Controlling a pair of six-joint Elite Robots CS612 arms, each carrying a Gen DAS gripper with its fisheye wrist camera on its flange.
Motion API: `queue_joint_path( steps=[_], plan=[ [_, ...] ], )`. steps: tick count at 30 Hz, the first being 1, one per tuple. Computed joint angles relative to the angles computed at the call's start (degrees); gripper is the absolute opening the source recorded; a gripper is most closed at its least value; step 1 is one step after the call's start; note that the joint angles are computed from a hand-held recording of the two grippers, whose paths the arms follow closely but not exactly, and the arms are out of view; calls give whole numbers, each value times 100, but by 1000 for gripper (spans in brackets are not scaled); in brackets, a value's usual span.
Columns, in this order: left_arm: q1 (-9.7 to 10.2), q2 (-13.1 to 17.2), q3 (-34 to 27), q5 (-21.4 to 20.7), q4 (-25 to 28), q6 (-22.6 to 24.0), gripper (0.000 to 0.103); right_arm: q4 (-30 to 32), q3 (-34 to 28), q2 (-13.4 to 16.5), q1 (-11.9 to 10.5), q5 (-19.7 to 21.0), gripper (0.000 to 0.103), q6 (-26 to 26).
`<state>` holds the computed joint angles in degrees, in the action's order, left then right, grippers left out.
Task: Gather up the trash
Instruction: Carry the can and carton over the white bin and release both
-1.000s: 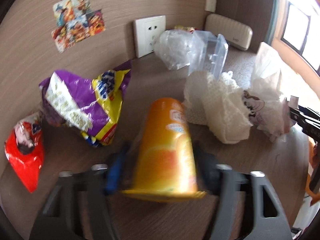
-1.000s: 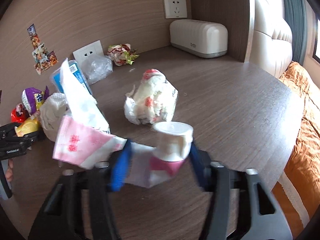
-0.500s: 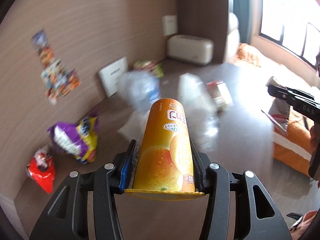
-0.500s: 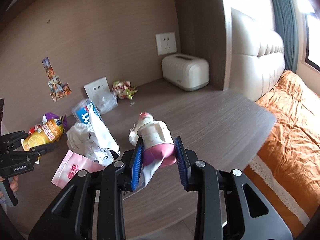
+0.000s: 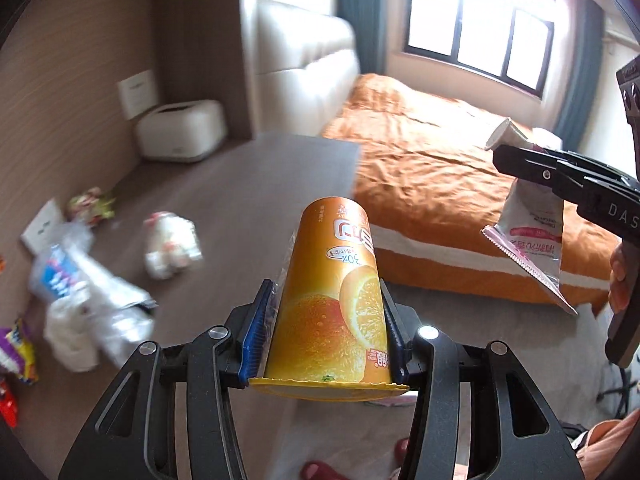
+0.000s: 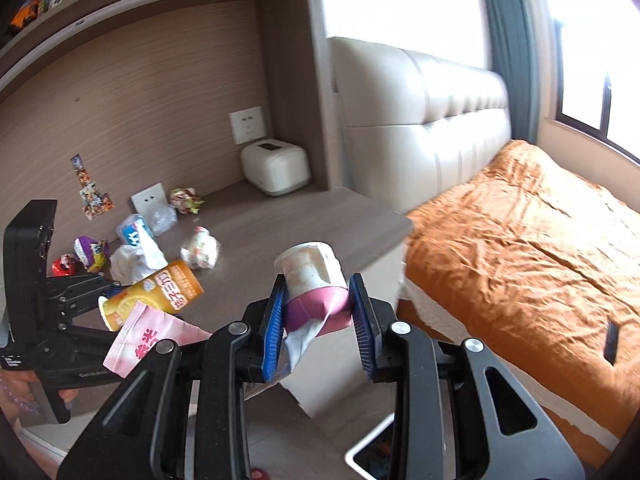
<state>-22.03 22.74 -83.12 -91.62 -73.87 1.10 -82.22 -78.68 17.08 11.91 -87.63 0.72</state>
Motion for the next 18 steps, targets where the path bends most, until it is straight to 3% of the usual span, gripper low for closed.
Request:
queue_joint_path(
  steps=[8, 18],
  plan=[
    [-382, 151, 267, -703, 38, 512, 48, 915, -808, 309, -348, -313, 33, -64],
    [-603, 637, 697, -1395, 130, 724, 48, 1561, -1313, 1008, -826, 159, 33, 112]
  ],
)
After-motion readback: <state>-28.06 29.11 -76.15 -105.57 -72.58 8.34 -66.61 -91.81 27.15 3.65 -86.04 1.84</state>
